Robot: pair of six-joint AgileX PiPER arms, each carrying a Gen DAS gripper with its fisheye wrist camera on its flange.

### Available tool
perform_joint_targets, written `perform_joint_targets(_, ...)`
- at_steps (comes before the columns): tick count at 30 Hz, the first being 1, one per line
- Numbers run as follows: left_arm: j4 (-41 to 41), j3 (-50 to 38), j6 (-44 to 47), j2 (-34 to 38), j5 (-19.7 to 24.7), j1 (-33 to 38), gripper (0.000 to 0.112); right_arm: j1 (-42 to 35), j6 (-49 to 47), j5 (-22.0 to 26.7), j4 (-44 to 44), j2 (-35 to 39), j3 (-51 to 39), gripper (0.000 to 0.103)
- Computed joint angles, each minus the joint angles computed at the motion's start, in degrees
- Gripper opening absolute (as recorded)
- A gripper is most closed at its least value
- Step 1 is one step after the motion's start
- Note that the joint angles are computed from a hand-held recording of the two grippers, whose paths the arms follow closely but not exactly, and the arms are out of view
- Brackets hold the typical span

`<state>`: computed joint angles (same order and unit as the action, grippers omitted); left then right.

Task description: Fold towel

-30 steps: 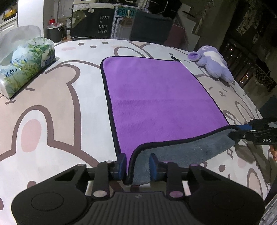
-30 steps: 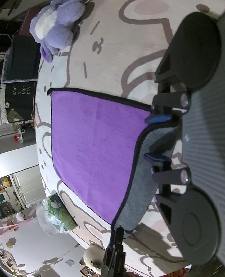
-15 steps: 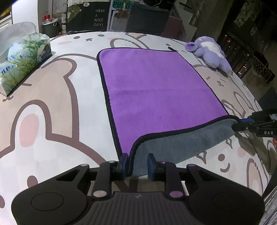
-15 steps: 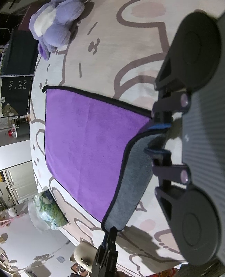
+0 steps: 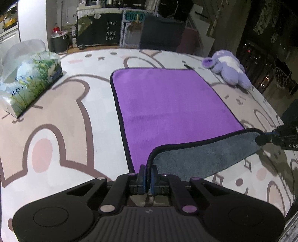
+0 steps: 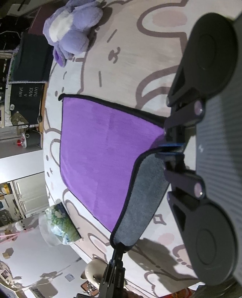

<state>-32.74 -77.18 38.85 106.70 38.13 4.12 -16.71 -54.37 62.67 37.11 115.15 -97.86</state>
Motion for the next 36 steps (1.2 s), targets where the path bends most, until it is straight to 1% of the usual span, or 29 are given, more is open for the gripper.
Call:
perform_joint_targets(8, -1.3, -1.06, -1.4, -1.51, -2.2, -0.31, 0.005, 0.38, 1.61, -1.83, 1.38, -1.38, -0.73, 0.006)
perform_joint_targets(17, 0.42, -3.65, -5.8, -1.89, -5.87, -1.78, 0.005, 0.96, 3.56, -5.1, 3.51, -1.97, -2.88, 0.006)
perform_joint_targets(24, 2.78, -5.91, -9.9, -1.01, -10.73, -3.57, 0.005, 2.14, 6.18, -7.79, 3.71, -0.5, -6.79, 0.006)
perform_joint_targets(30, 5.93, -9.23, -13.66, 1.27, -13.07, -4.9, 0.005, 3.03, 8.57, -10.35, 4.2, 1.38, -10.3, 0.006)
perform_joint_targets(36, 9.98, -14.06, -18.96, 5.06, -14.22, -5.68, 0.005, 4.18, 13.61, -11.33, 2.82, 6.0, -18.18, 0.006)
